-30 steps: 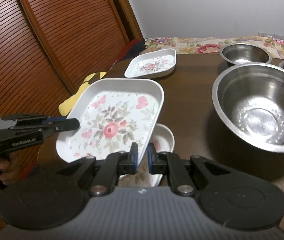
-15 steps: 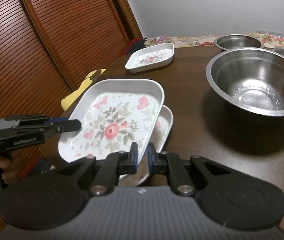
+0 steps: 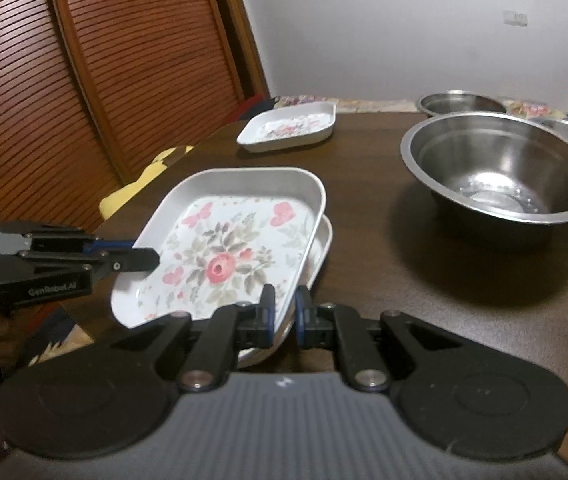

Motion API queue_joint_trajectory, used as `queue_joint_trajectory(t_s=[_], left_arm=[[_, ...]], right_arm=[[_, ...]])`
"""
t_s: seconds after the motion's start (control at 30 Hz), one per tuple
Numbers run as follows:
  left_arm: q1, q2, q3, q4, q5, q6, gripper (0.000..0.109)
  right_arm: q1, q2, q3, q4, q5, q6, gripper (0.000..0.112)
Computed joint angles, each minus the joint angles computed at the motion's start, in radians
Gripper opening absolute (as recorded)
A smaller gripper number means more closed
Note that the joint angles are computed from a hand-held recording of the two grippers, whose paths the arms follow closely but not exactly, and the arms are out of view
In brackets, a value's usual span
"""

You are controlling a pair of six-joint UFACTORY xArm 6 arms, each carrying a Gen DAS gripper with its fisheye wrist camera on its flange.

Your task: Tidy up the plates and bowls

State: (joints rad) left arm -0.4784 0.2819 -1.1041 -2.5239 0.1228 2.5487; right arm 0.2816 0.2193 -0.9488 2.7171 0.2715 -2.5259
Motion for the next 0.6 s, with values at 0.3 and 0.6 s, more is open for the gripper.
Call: queue_joint_trajectory(t_s=[0.3, 0.6], left_arm=[[0.017, 0.004, -0.002, -0.197, 0.020, 0.220, 0.013], [0.028, 0.022, -0.008, -0.245, 0.028, 0.247, 0.013]], right_arm=[[-0.011, -0.011, 0.072, 0.243, 0.122, -0.222, 0.013], [-0.011, -0.012, 0.099, 0.296, 0.172, -0.258, 0.014]])
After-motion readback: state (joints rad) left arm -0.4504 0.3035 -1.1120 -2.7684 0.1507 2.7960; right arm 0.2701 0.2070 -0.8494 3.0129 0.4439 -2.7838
